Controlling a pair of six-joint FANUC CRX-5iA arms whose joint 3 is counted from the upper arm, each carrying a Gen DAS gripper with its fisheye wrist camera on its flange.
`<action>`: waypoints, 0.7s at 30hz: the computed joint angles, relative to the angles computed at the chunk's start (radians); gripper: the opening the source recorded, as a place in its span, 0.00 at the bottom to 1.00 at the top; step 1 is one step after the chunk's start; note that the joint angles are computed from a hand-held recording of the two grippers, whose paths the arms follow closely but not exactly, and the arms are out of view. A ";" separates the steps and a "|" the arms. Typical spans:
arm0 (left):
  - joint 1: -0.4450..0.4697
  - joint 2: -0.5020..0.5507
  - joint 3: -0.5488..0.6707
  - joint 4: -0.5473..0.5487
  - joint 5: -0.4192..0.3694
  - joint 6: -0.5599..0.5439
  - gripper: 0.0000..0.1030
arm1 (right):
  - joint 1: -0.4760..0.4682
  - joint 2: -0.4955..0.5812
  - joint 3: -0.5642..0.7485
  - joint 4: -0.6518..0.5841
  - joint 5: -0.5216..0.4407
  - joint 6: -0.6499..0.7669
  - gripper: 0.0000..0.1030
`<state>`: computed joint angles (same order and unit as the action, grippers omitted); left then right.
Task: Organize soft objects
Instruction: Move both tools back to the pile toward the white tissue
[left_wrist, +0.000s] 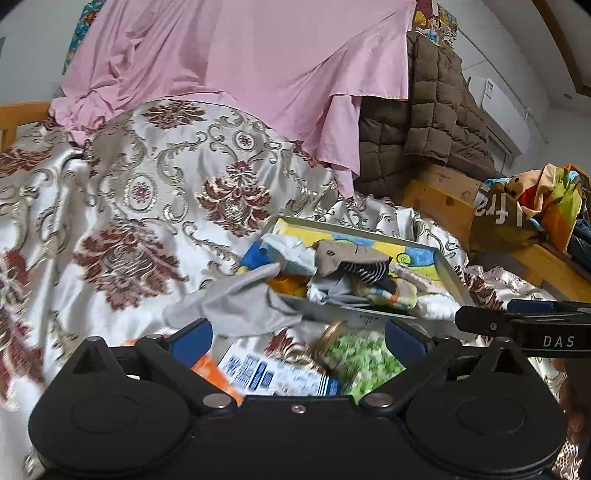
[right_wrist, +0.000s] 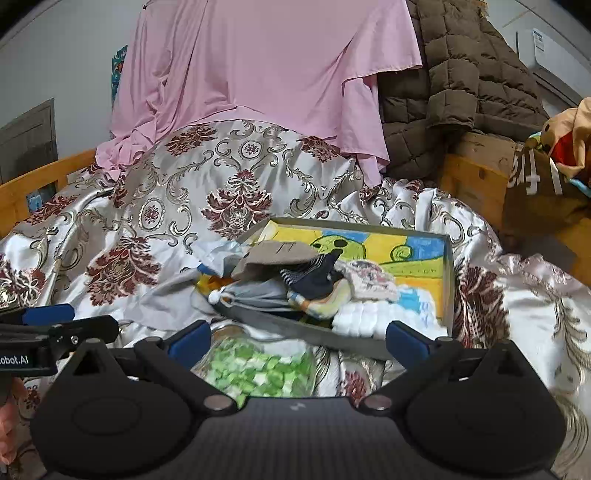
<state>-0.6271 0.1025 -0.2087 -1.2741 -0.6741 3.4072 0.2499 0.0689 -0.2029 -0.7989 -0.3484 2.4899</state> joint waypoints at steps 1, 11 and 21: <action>-0.010 -0.007 -0.009 -0.001 -0.012 0.008 0.99 | -0.003 -0.010 -0.011 -0.012 -0.001 0.017 1.00; -0.108 -0.056 -0.051 0.042 -0.145 0.008 0.99 | 0.006 -0.129 -0.157 -0.046 0.023 0.079 1.00; -0.154 -0.067 -0.069 0.126 -0.229 0.013 0.99 | -0.003 -0.199 -0.240 -0.076 0.023 0.120 1.00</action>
